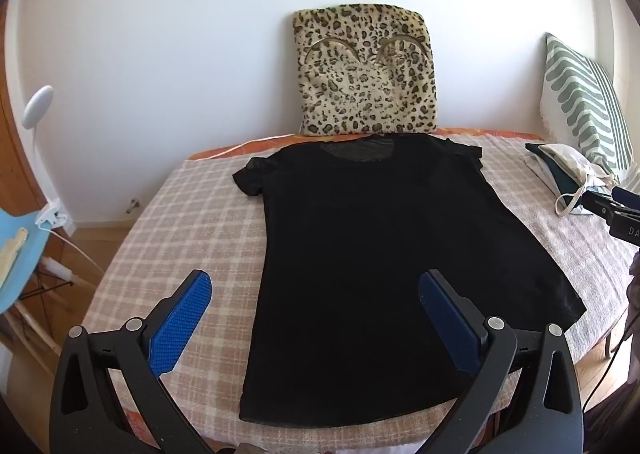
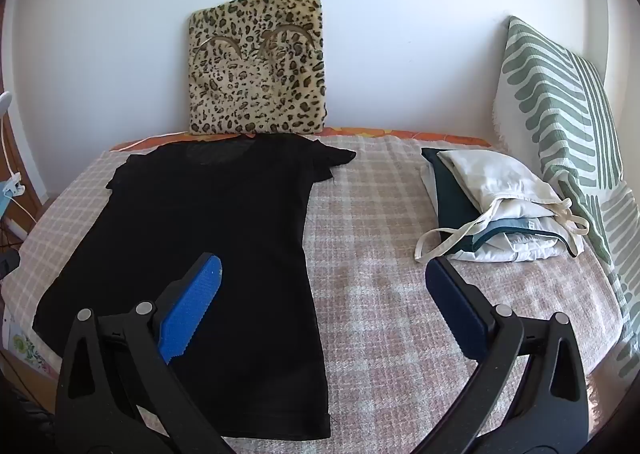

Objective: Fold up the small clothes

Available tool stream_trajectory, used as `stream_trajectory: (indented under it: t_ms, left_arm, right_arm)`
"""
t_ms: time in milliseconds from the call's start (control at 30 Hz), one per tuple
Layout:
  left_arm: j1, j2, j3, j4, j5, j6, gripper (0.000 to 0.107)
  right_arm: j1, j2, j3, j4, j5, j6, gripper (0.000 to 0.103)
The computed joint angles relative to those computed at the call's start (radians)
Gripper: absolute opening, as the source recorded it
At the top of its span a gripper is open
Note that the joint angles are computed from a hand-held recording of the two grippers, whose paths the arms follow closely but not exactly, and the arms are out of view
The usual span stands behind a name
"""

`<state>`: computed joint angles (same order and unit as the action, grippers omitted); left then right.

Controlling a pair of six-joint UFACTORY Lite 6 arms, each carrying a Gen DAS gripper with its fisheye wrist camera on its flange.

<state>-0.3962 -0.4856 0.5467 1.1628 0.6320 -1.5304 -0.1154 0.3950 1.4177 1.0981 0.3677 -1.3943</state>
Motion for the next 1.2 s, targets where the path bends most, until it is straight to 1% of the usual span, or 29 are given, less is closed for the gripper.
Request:
stream_trajectory:
  t_ms: [100, 133, 200, 267, 300, 333, 367, 500, 1200]
  left_arm:
    - [0.038, 0.002, 0.009, -0.023, -0.029, 0.041, 0.103]
    - [0.020, -0.008, 0.016, -0.005, 0.009, 0.026, 0.103]
    - [0.046, 0.005, 0.028, -0.020, -0.005, 0.050, 0.103]
    - [0.054, -0.016, 0.013, -0.009, -0.012, 0.042, 0.103]
    - [0.043, -0.022, 0.004, 0.007, -0.004, 0.023, 0.103]
    - [-0.008, -0.020, -0.003, 0.034, 0.042, -0.025, 0.103]
    - [-0.018, -0.019, -0.001, 0.037, 0.056, -0.033, 0.103]
    - [-0.023, -0.034, 0.006, 0.027, 0.067, -0.017, 0.103]
    - [-0.015, -0.048, 0.010, 0.025, 0.061, -0.010, 0.103]
  right_arm:
    - [0.001, 0.001, -0.001, 0.001, -0.001, -0.001, 0.103]
    - [0.001, 0.000, -0.003, 0.007, -0.002, -0.006, 0.103]
    - [0.002, 0.000, -0.005, 0.009, -0.003, -0.008, 0.103]
    - [0.003, 0.000, -0.007, 0.014, -0.005, -0.012, 0.103]
    - [0.004, 0.000, -0.007, 0.015, -0.007, -0.013, 0.103]
    - [0.005, 0.001, -0.007, 0.016, -0.008, -0.014, 0.103]
    - [0.006, 0.002, -0.007, 0.015, -0.008, -0.013, 0.103]
    - [0.009, 0.004, -0.006, 0.013, -0.010, -0.010, 0.103]
    - [0.016, 0.014, 0.004, -0.005, -0.015, 0.013, 0.103]
